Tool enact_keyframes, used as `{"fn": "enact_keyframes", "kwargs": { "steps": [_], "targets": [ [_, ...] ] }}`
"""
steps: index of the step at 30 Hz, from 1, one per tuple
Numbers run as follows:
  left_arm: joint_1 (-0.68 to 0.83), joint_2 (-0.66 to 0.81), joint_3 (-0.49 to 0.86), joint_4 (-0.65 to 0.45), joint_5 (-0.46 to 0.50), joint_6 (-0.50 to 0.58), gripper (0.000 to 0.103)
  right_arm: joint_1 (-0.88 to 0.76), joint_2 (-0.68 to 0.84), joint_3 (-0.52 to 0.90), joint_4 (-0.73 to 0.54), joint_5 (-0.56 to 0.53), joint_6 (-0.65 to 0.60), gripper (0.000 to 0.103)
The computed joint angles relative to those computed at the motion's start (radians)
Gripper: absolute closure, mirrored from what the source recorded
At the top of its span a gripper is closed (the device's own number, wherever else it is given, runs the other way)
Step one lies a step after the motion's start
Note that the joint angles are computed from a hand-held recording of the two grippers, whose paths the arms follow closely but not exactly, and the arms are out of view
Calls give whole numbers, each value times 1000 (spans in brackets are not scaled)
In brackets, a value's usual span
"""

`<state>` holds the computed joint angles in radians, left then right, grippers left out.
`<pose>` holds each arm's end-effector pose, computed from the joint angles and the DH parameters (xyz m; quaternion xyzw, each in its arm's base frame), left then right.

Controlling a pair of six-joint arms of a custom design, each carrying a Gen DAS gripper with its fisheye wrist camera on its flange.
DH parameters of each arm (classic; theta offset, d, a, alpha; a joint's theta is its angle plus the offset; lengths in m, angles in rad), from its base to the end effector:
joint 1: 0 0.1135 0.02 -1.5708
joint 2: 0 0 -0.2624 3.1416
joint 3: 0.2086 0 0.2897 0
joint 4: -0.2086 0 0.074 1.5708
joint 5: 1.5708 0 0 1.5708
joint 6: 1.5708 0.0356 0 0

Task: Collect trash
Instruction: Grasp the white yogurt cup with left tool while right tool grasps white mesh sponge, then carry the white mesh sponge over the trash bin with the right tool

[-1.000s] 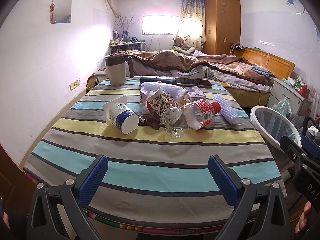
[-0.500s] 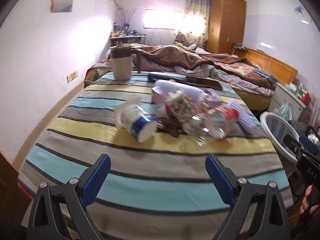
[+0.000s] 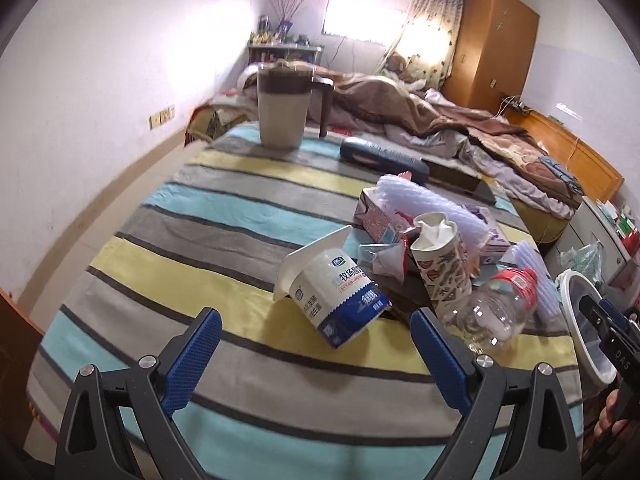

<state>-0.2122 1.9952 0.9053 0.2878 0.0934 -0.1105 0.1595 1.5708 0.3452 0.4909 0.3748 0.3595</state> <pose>0.3790 -0.0851 0.0504 0.0646 0.9239 -0.1029 0.3627 0.2507 0.0271 0.0577 0.1649 0.8858 -0.0622 0.4292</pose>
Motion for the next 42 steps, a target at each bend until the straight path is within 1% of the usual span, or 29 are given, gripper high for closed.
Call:
{"fn": "enact_keyframes", "kwargs": {
  "steps": [3, 5, 7, 8, 9, 10, 11, 12, 15, 18, 19, 20, 21, 22, 23, 24, 25, 26, 28, 31, 35, 38, 40, 42],
  "targets": [
    [-8, 40, 55, -26, -18, -19, 7, -18, 40, 37, -13, -30, -12, 33],
    [-6, 67, 92, -41, -9, -42, 7, -24, 64, 58, -16, -37, -23, 34],
    [-12, 101, 138, -63, -19, -59, 7, -43, 89, 90, -32, -56, -39, 34],
    [-16, 122, 163, -71, -23, -61, 9, -52, 106, 105, -34, -71, -41, 34],
    [-17, 135, 179, -82, -25, -67, 16, -60, 119, 118, -40, -83, -42, 35],
    [-17, 147, 194, -92, -15, -76, 19, -67, 138, 137, -51, -96, -42, 37],
    [-18, 154, 201, -96, -10, -79, 19, -75, 153, 153, -60, -107, -47, 41],
    [-23, 168, 215, -101, -13, -80, 19, -78, 165, 167, -70, -115, -49, 42],
    [-29, 204, 261, -136, -22, -75, 21, -91, 204, 211, -104, -161, -64, 42],
    [-24, 214, 270, -143, -29, -65, 21, -88, 227, 242, -131, -156, -86, 43],
    [-20, 214, 271, -146, -27, -55, 22, -92, 229, 249, -144, -160, -93, 45],
    [-15, 213, 269, -145, -25, -44, 23, -95, 229, 255, -154, -166, -100, 54],
    [-11, 211, 266, -149, -27, -35, 25, -98, 229, 260, -163, -169, -105, 58],
    [-6, 205, 261, -150, -32, -24, 25, -99, 227, 262, -169, -176, -108, 59],
    [-3, 198, 252, -145, -40, -11, 25, -105, 227, 262, -169, -186, -113, 64],
    [0, 192, 244, -141, -56, 2, 25, -108, 228, 263, -166, -194, -114, 73],
    [5, 188, 239, -140, -58, 7, 25, -109, 228, 262, -165, -198, -112, 76],
    [14, 185, 236, -137, -48, 8, 25, -109, 224, 257, -163, -200, -106, 77],
    [30, 182, 237, -137, -22, 12, 25, -108, 229, 261, -160, -201, -101, 77],
    [33, 181, 239, -122, -31, 9, 25, -104, 234, 266, -159, -197, -99, 78],
    [40, 213, 297, -182, -9, -8, 25, -108, 241, 281, -172, -202, -99, 78],
    [43, 225, 314, -190, 7, -17, 26, -116, 253, 298, -179, -205, -94, 77],
    [44, 229, 324, -200, 23, -18, 32, -117, 257, 303, -180, -206, -96, 77],
    [38, 234, 333, -205, 10, -13, 44, -118, 266, 316, -185, -202, -97, 77]
  ]
}}
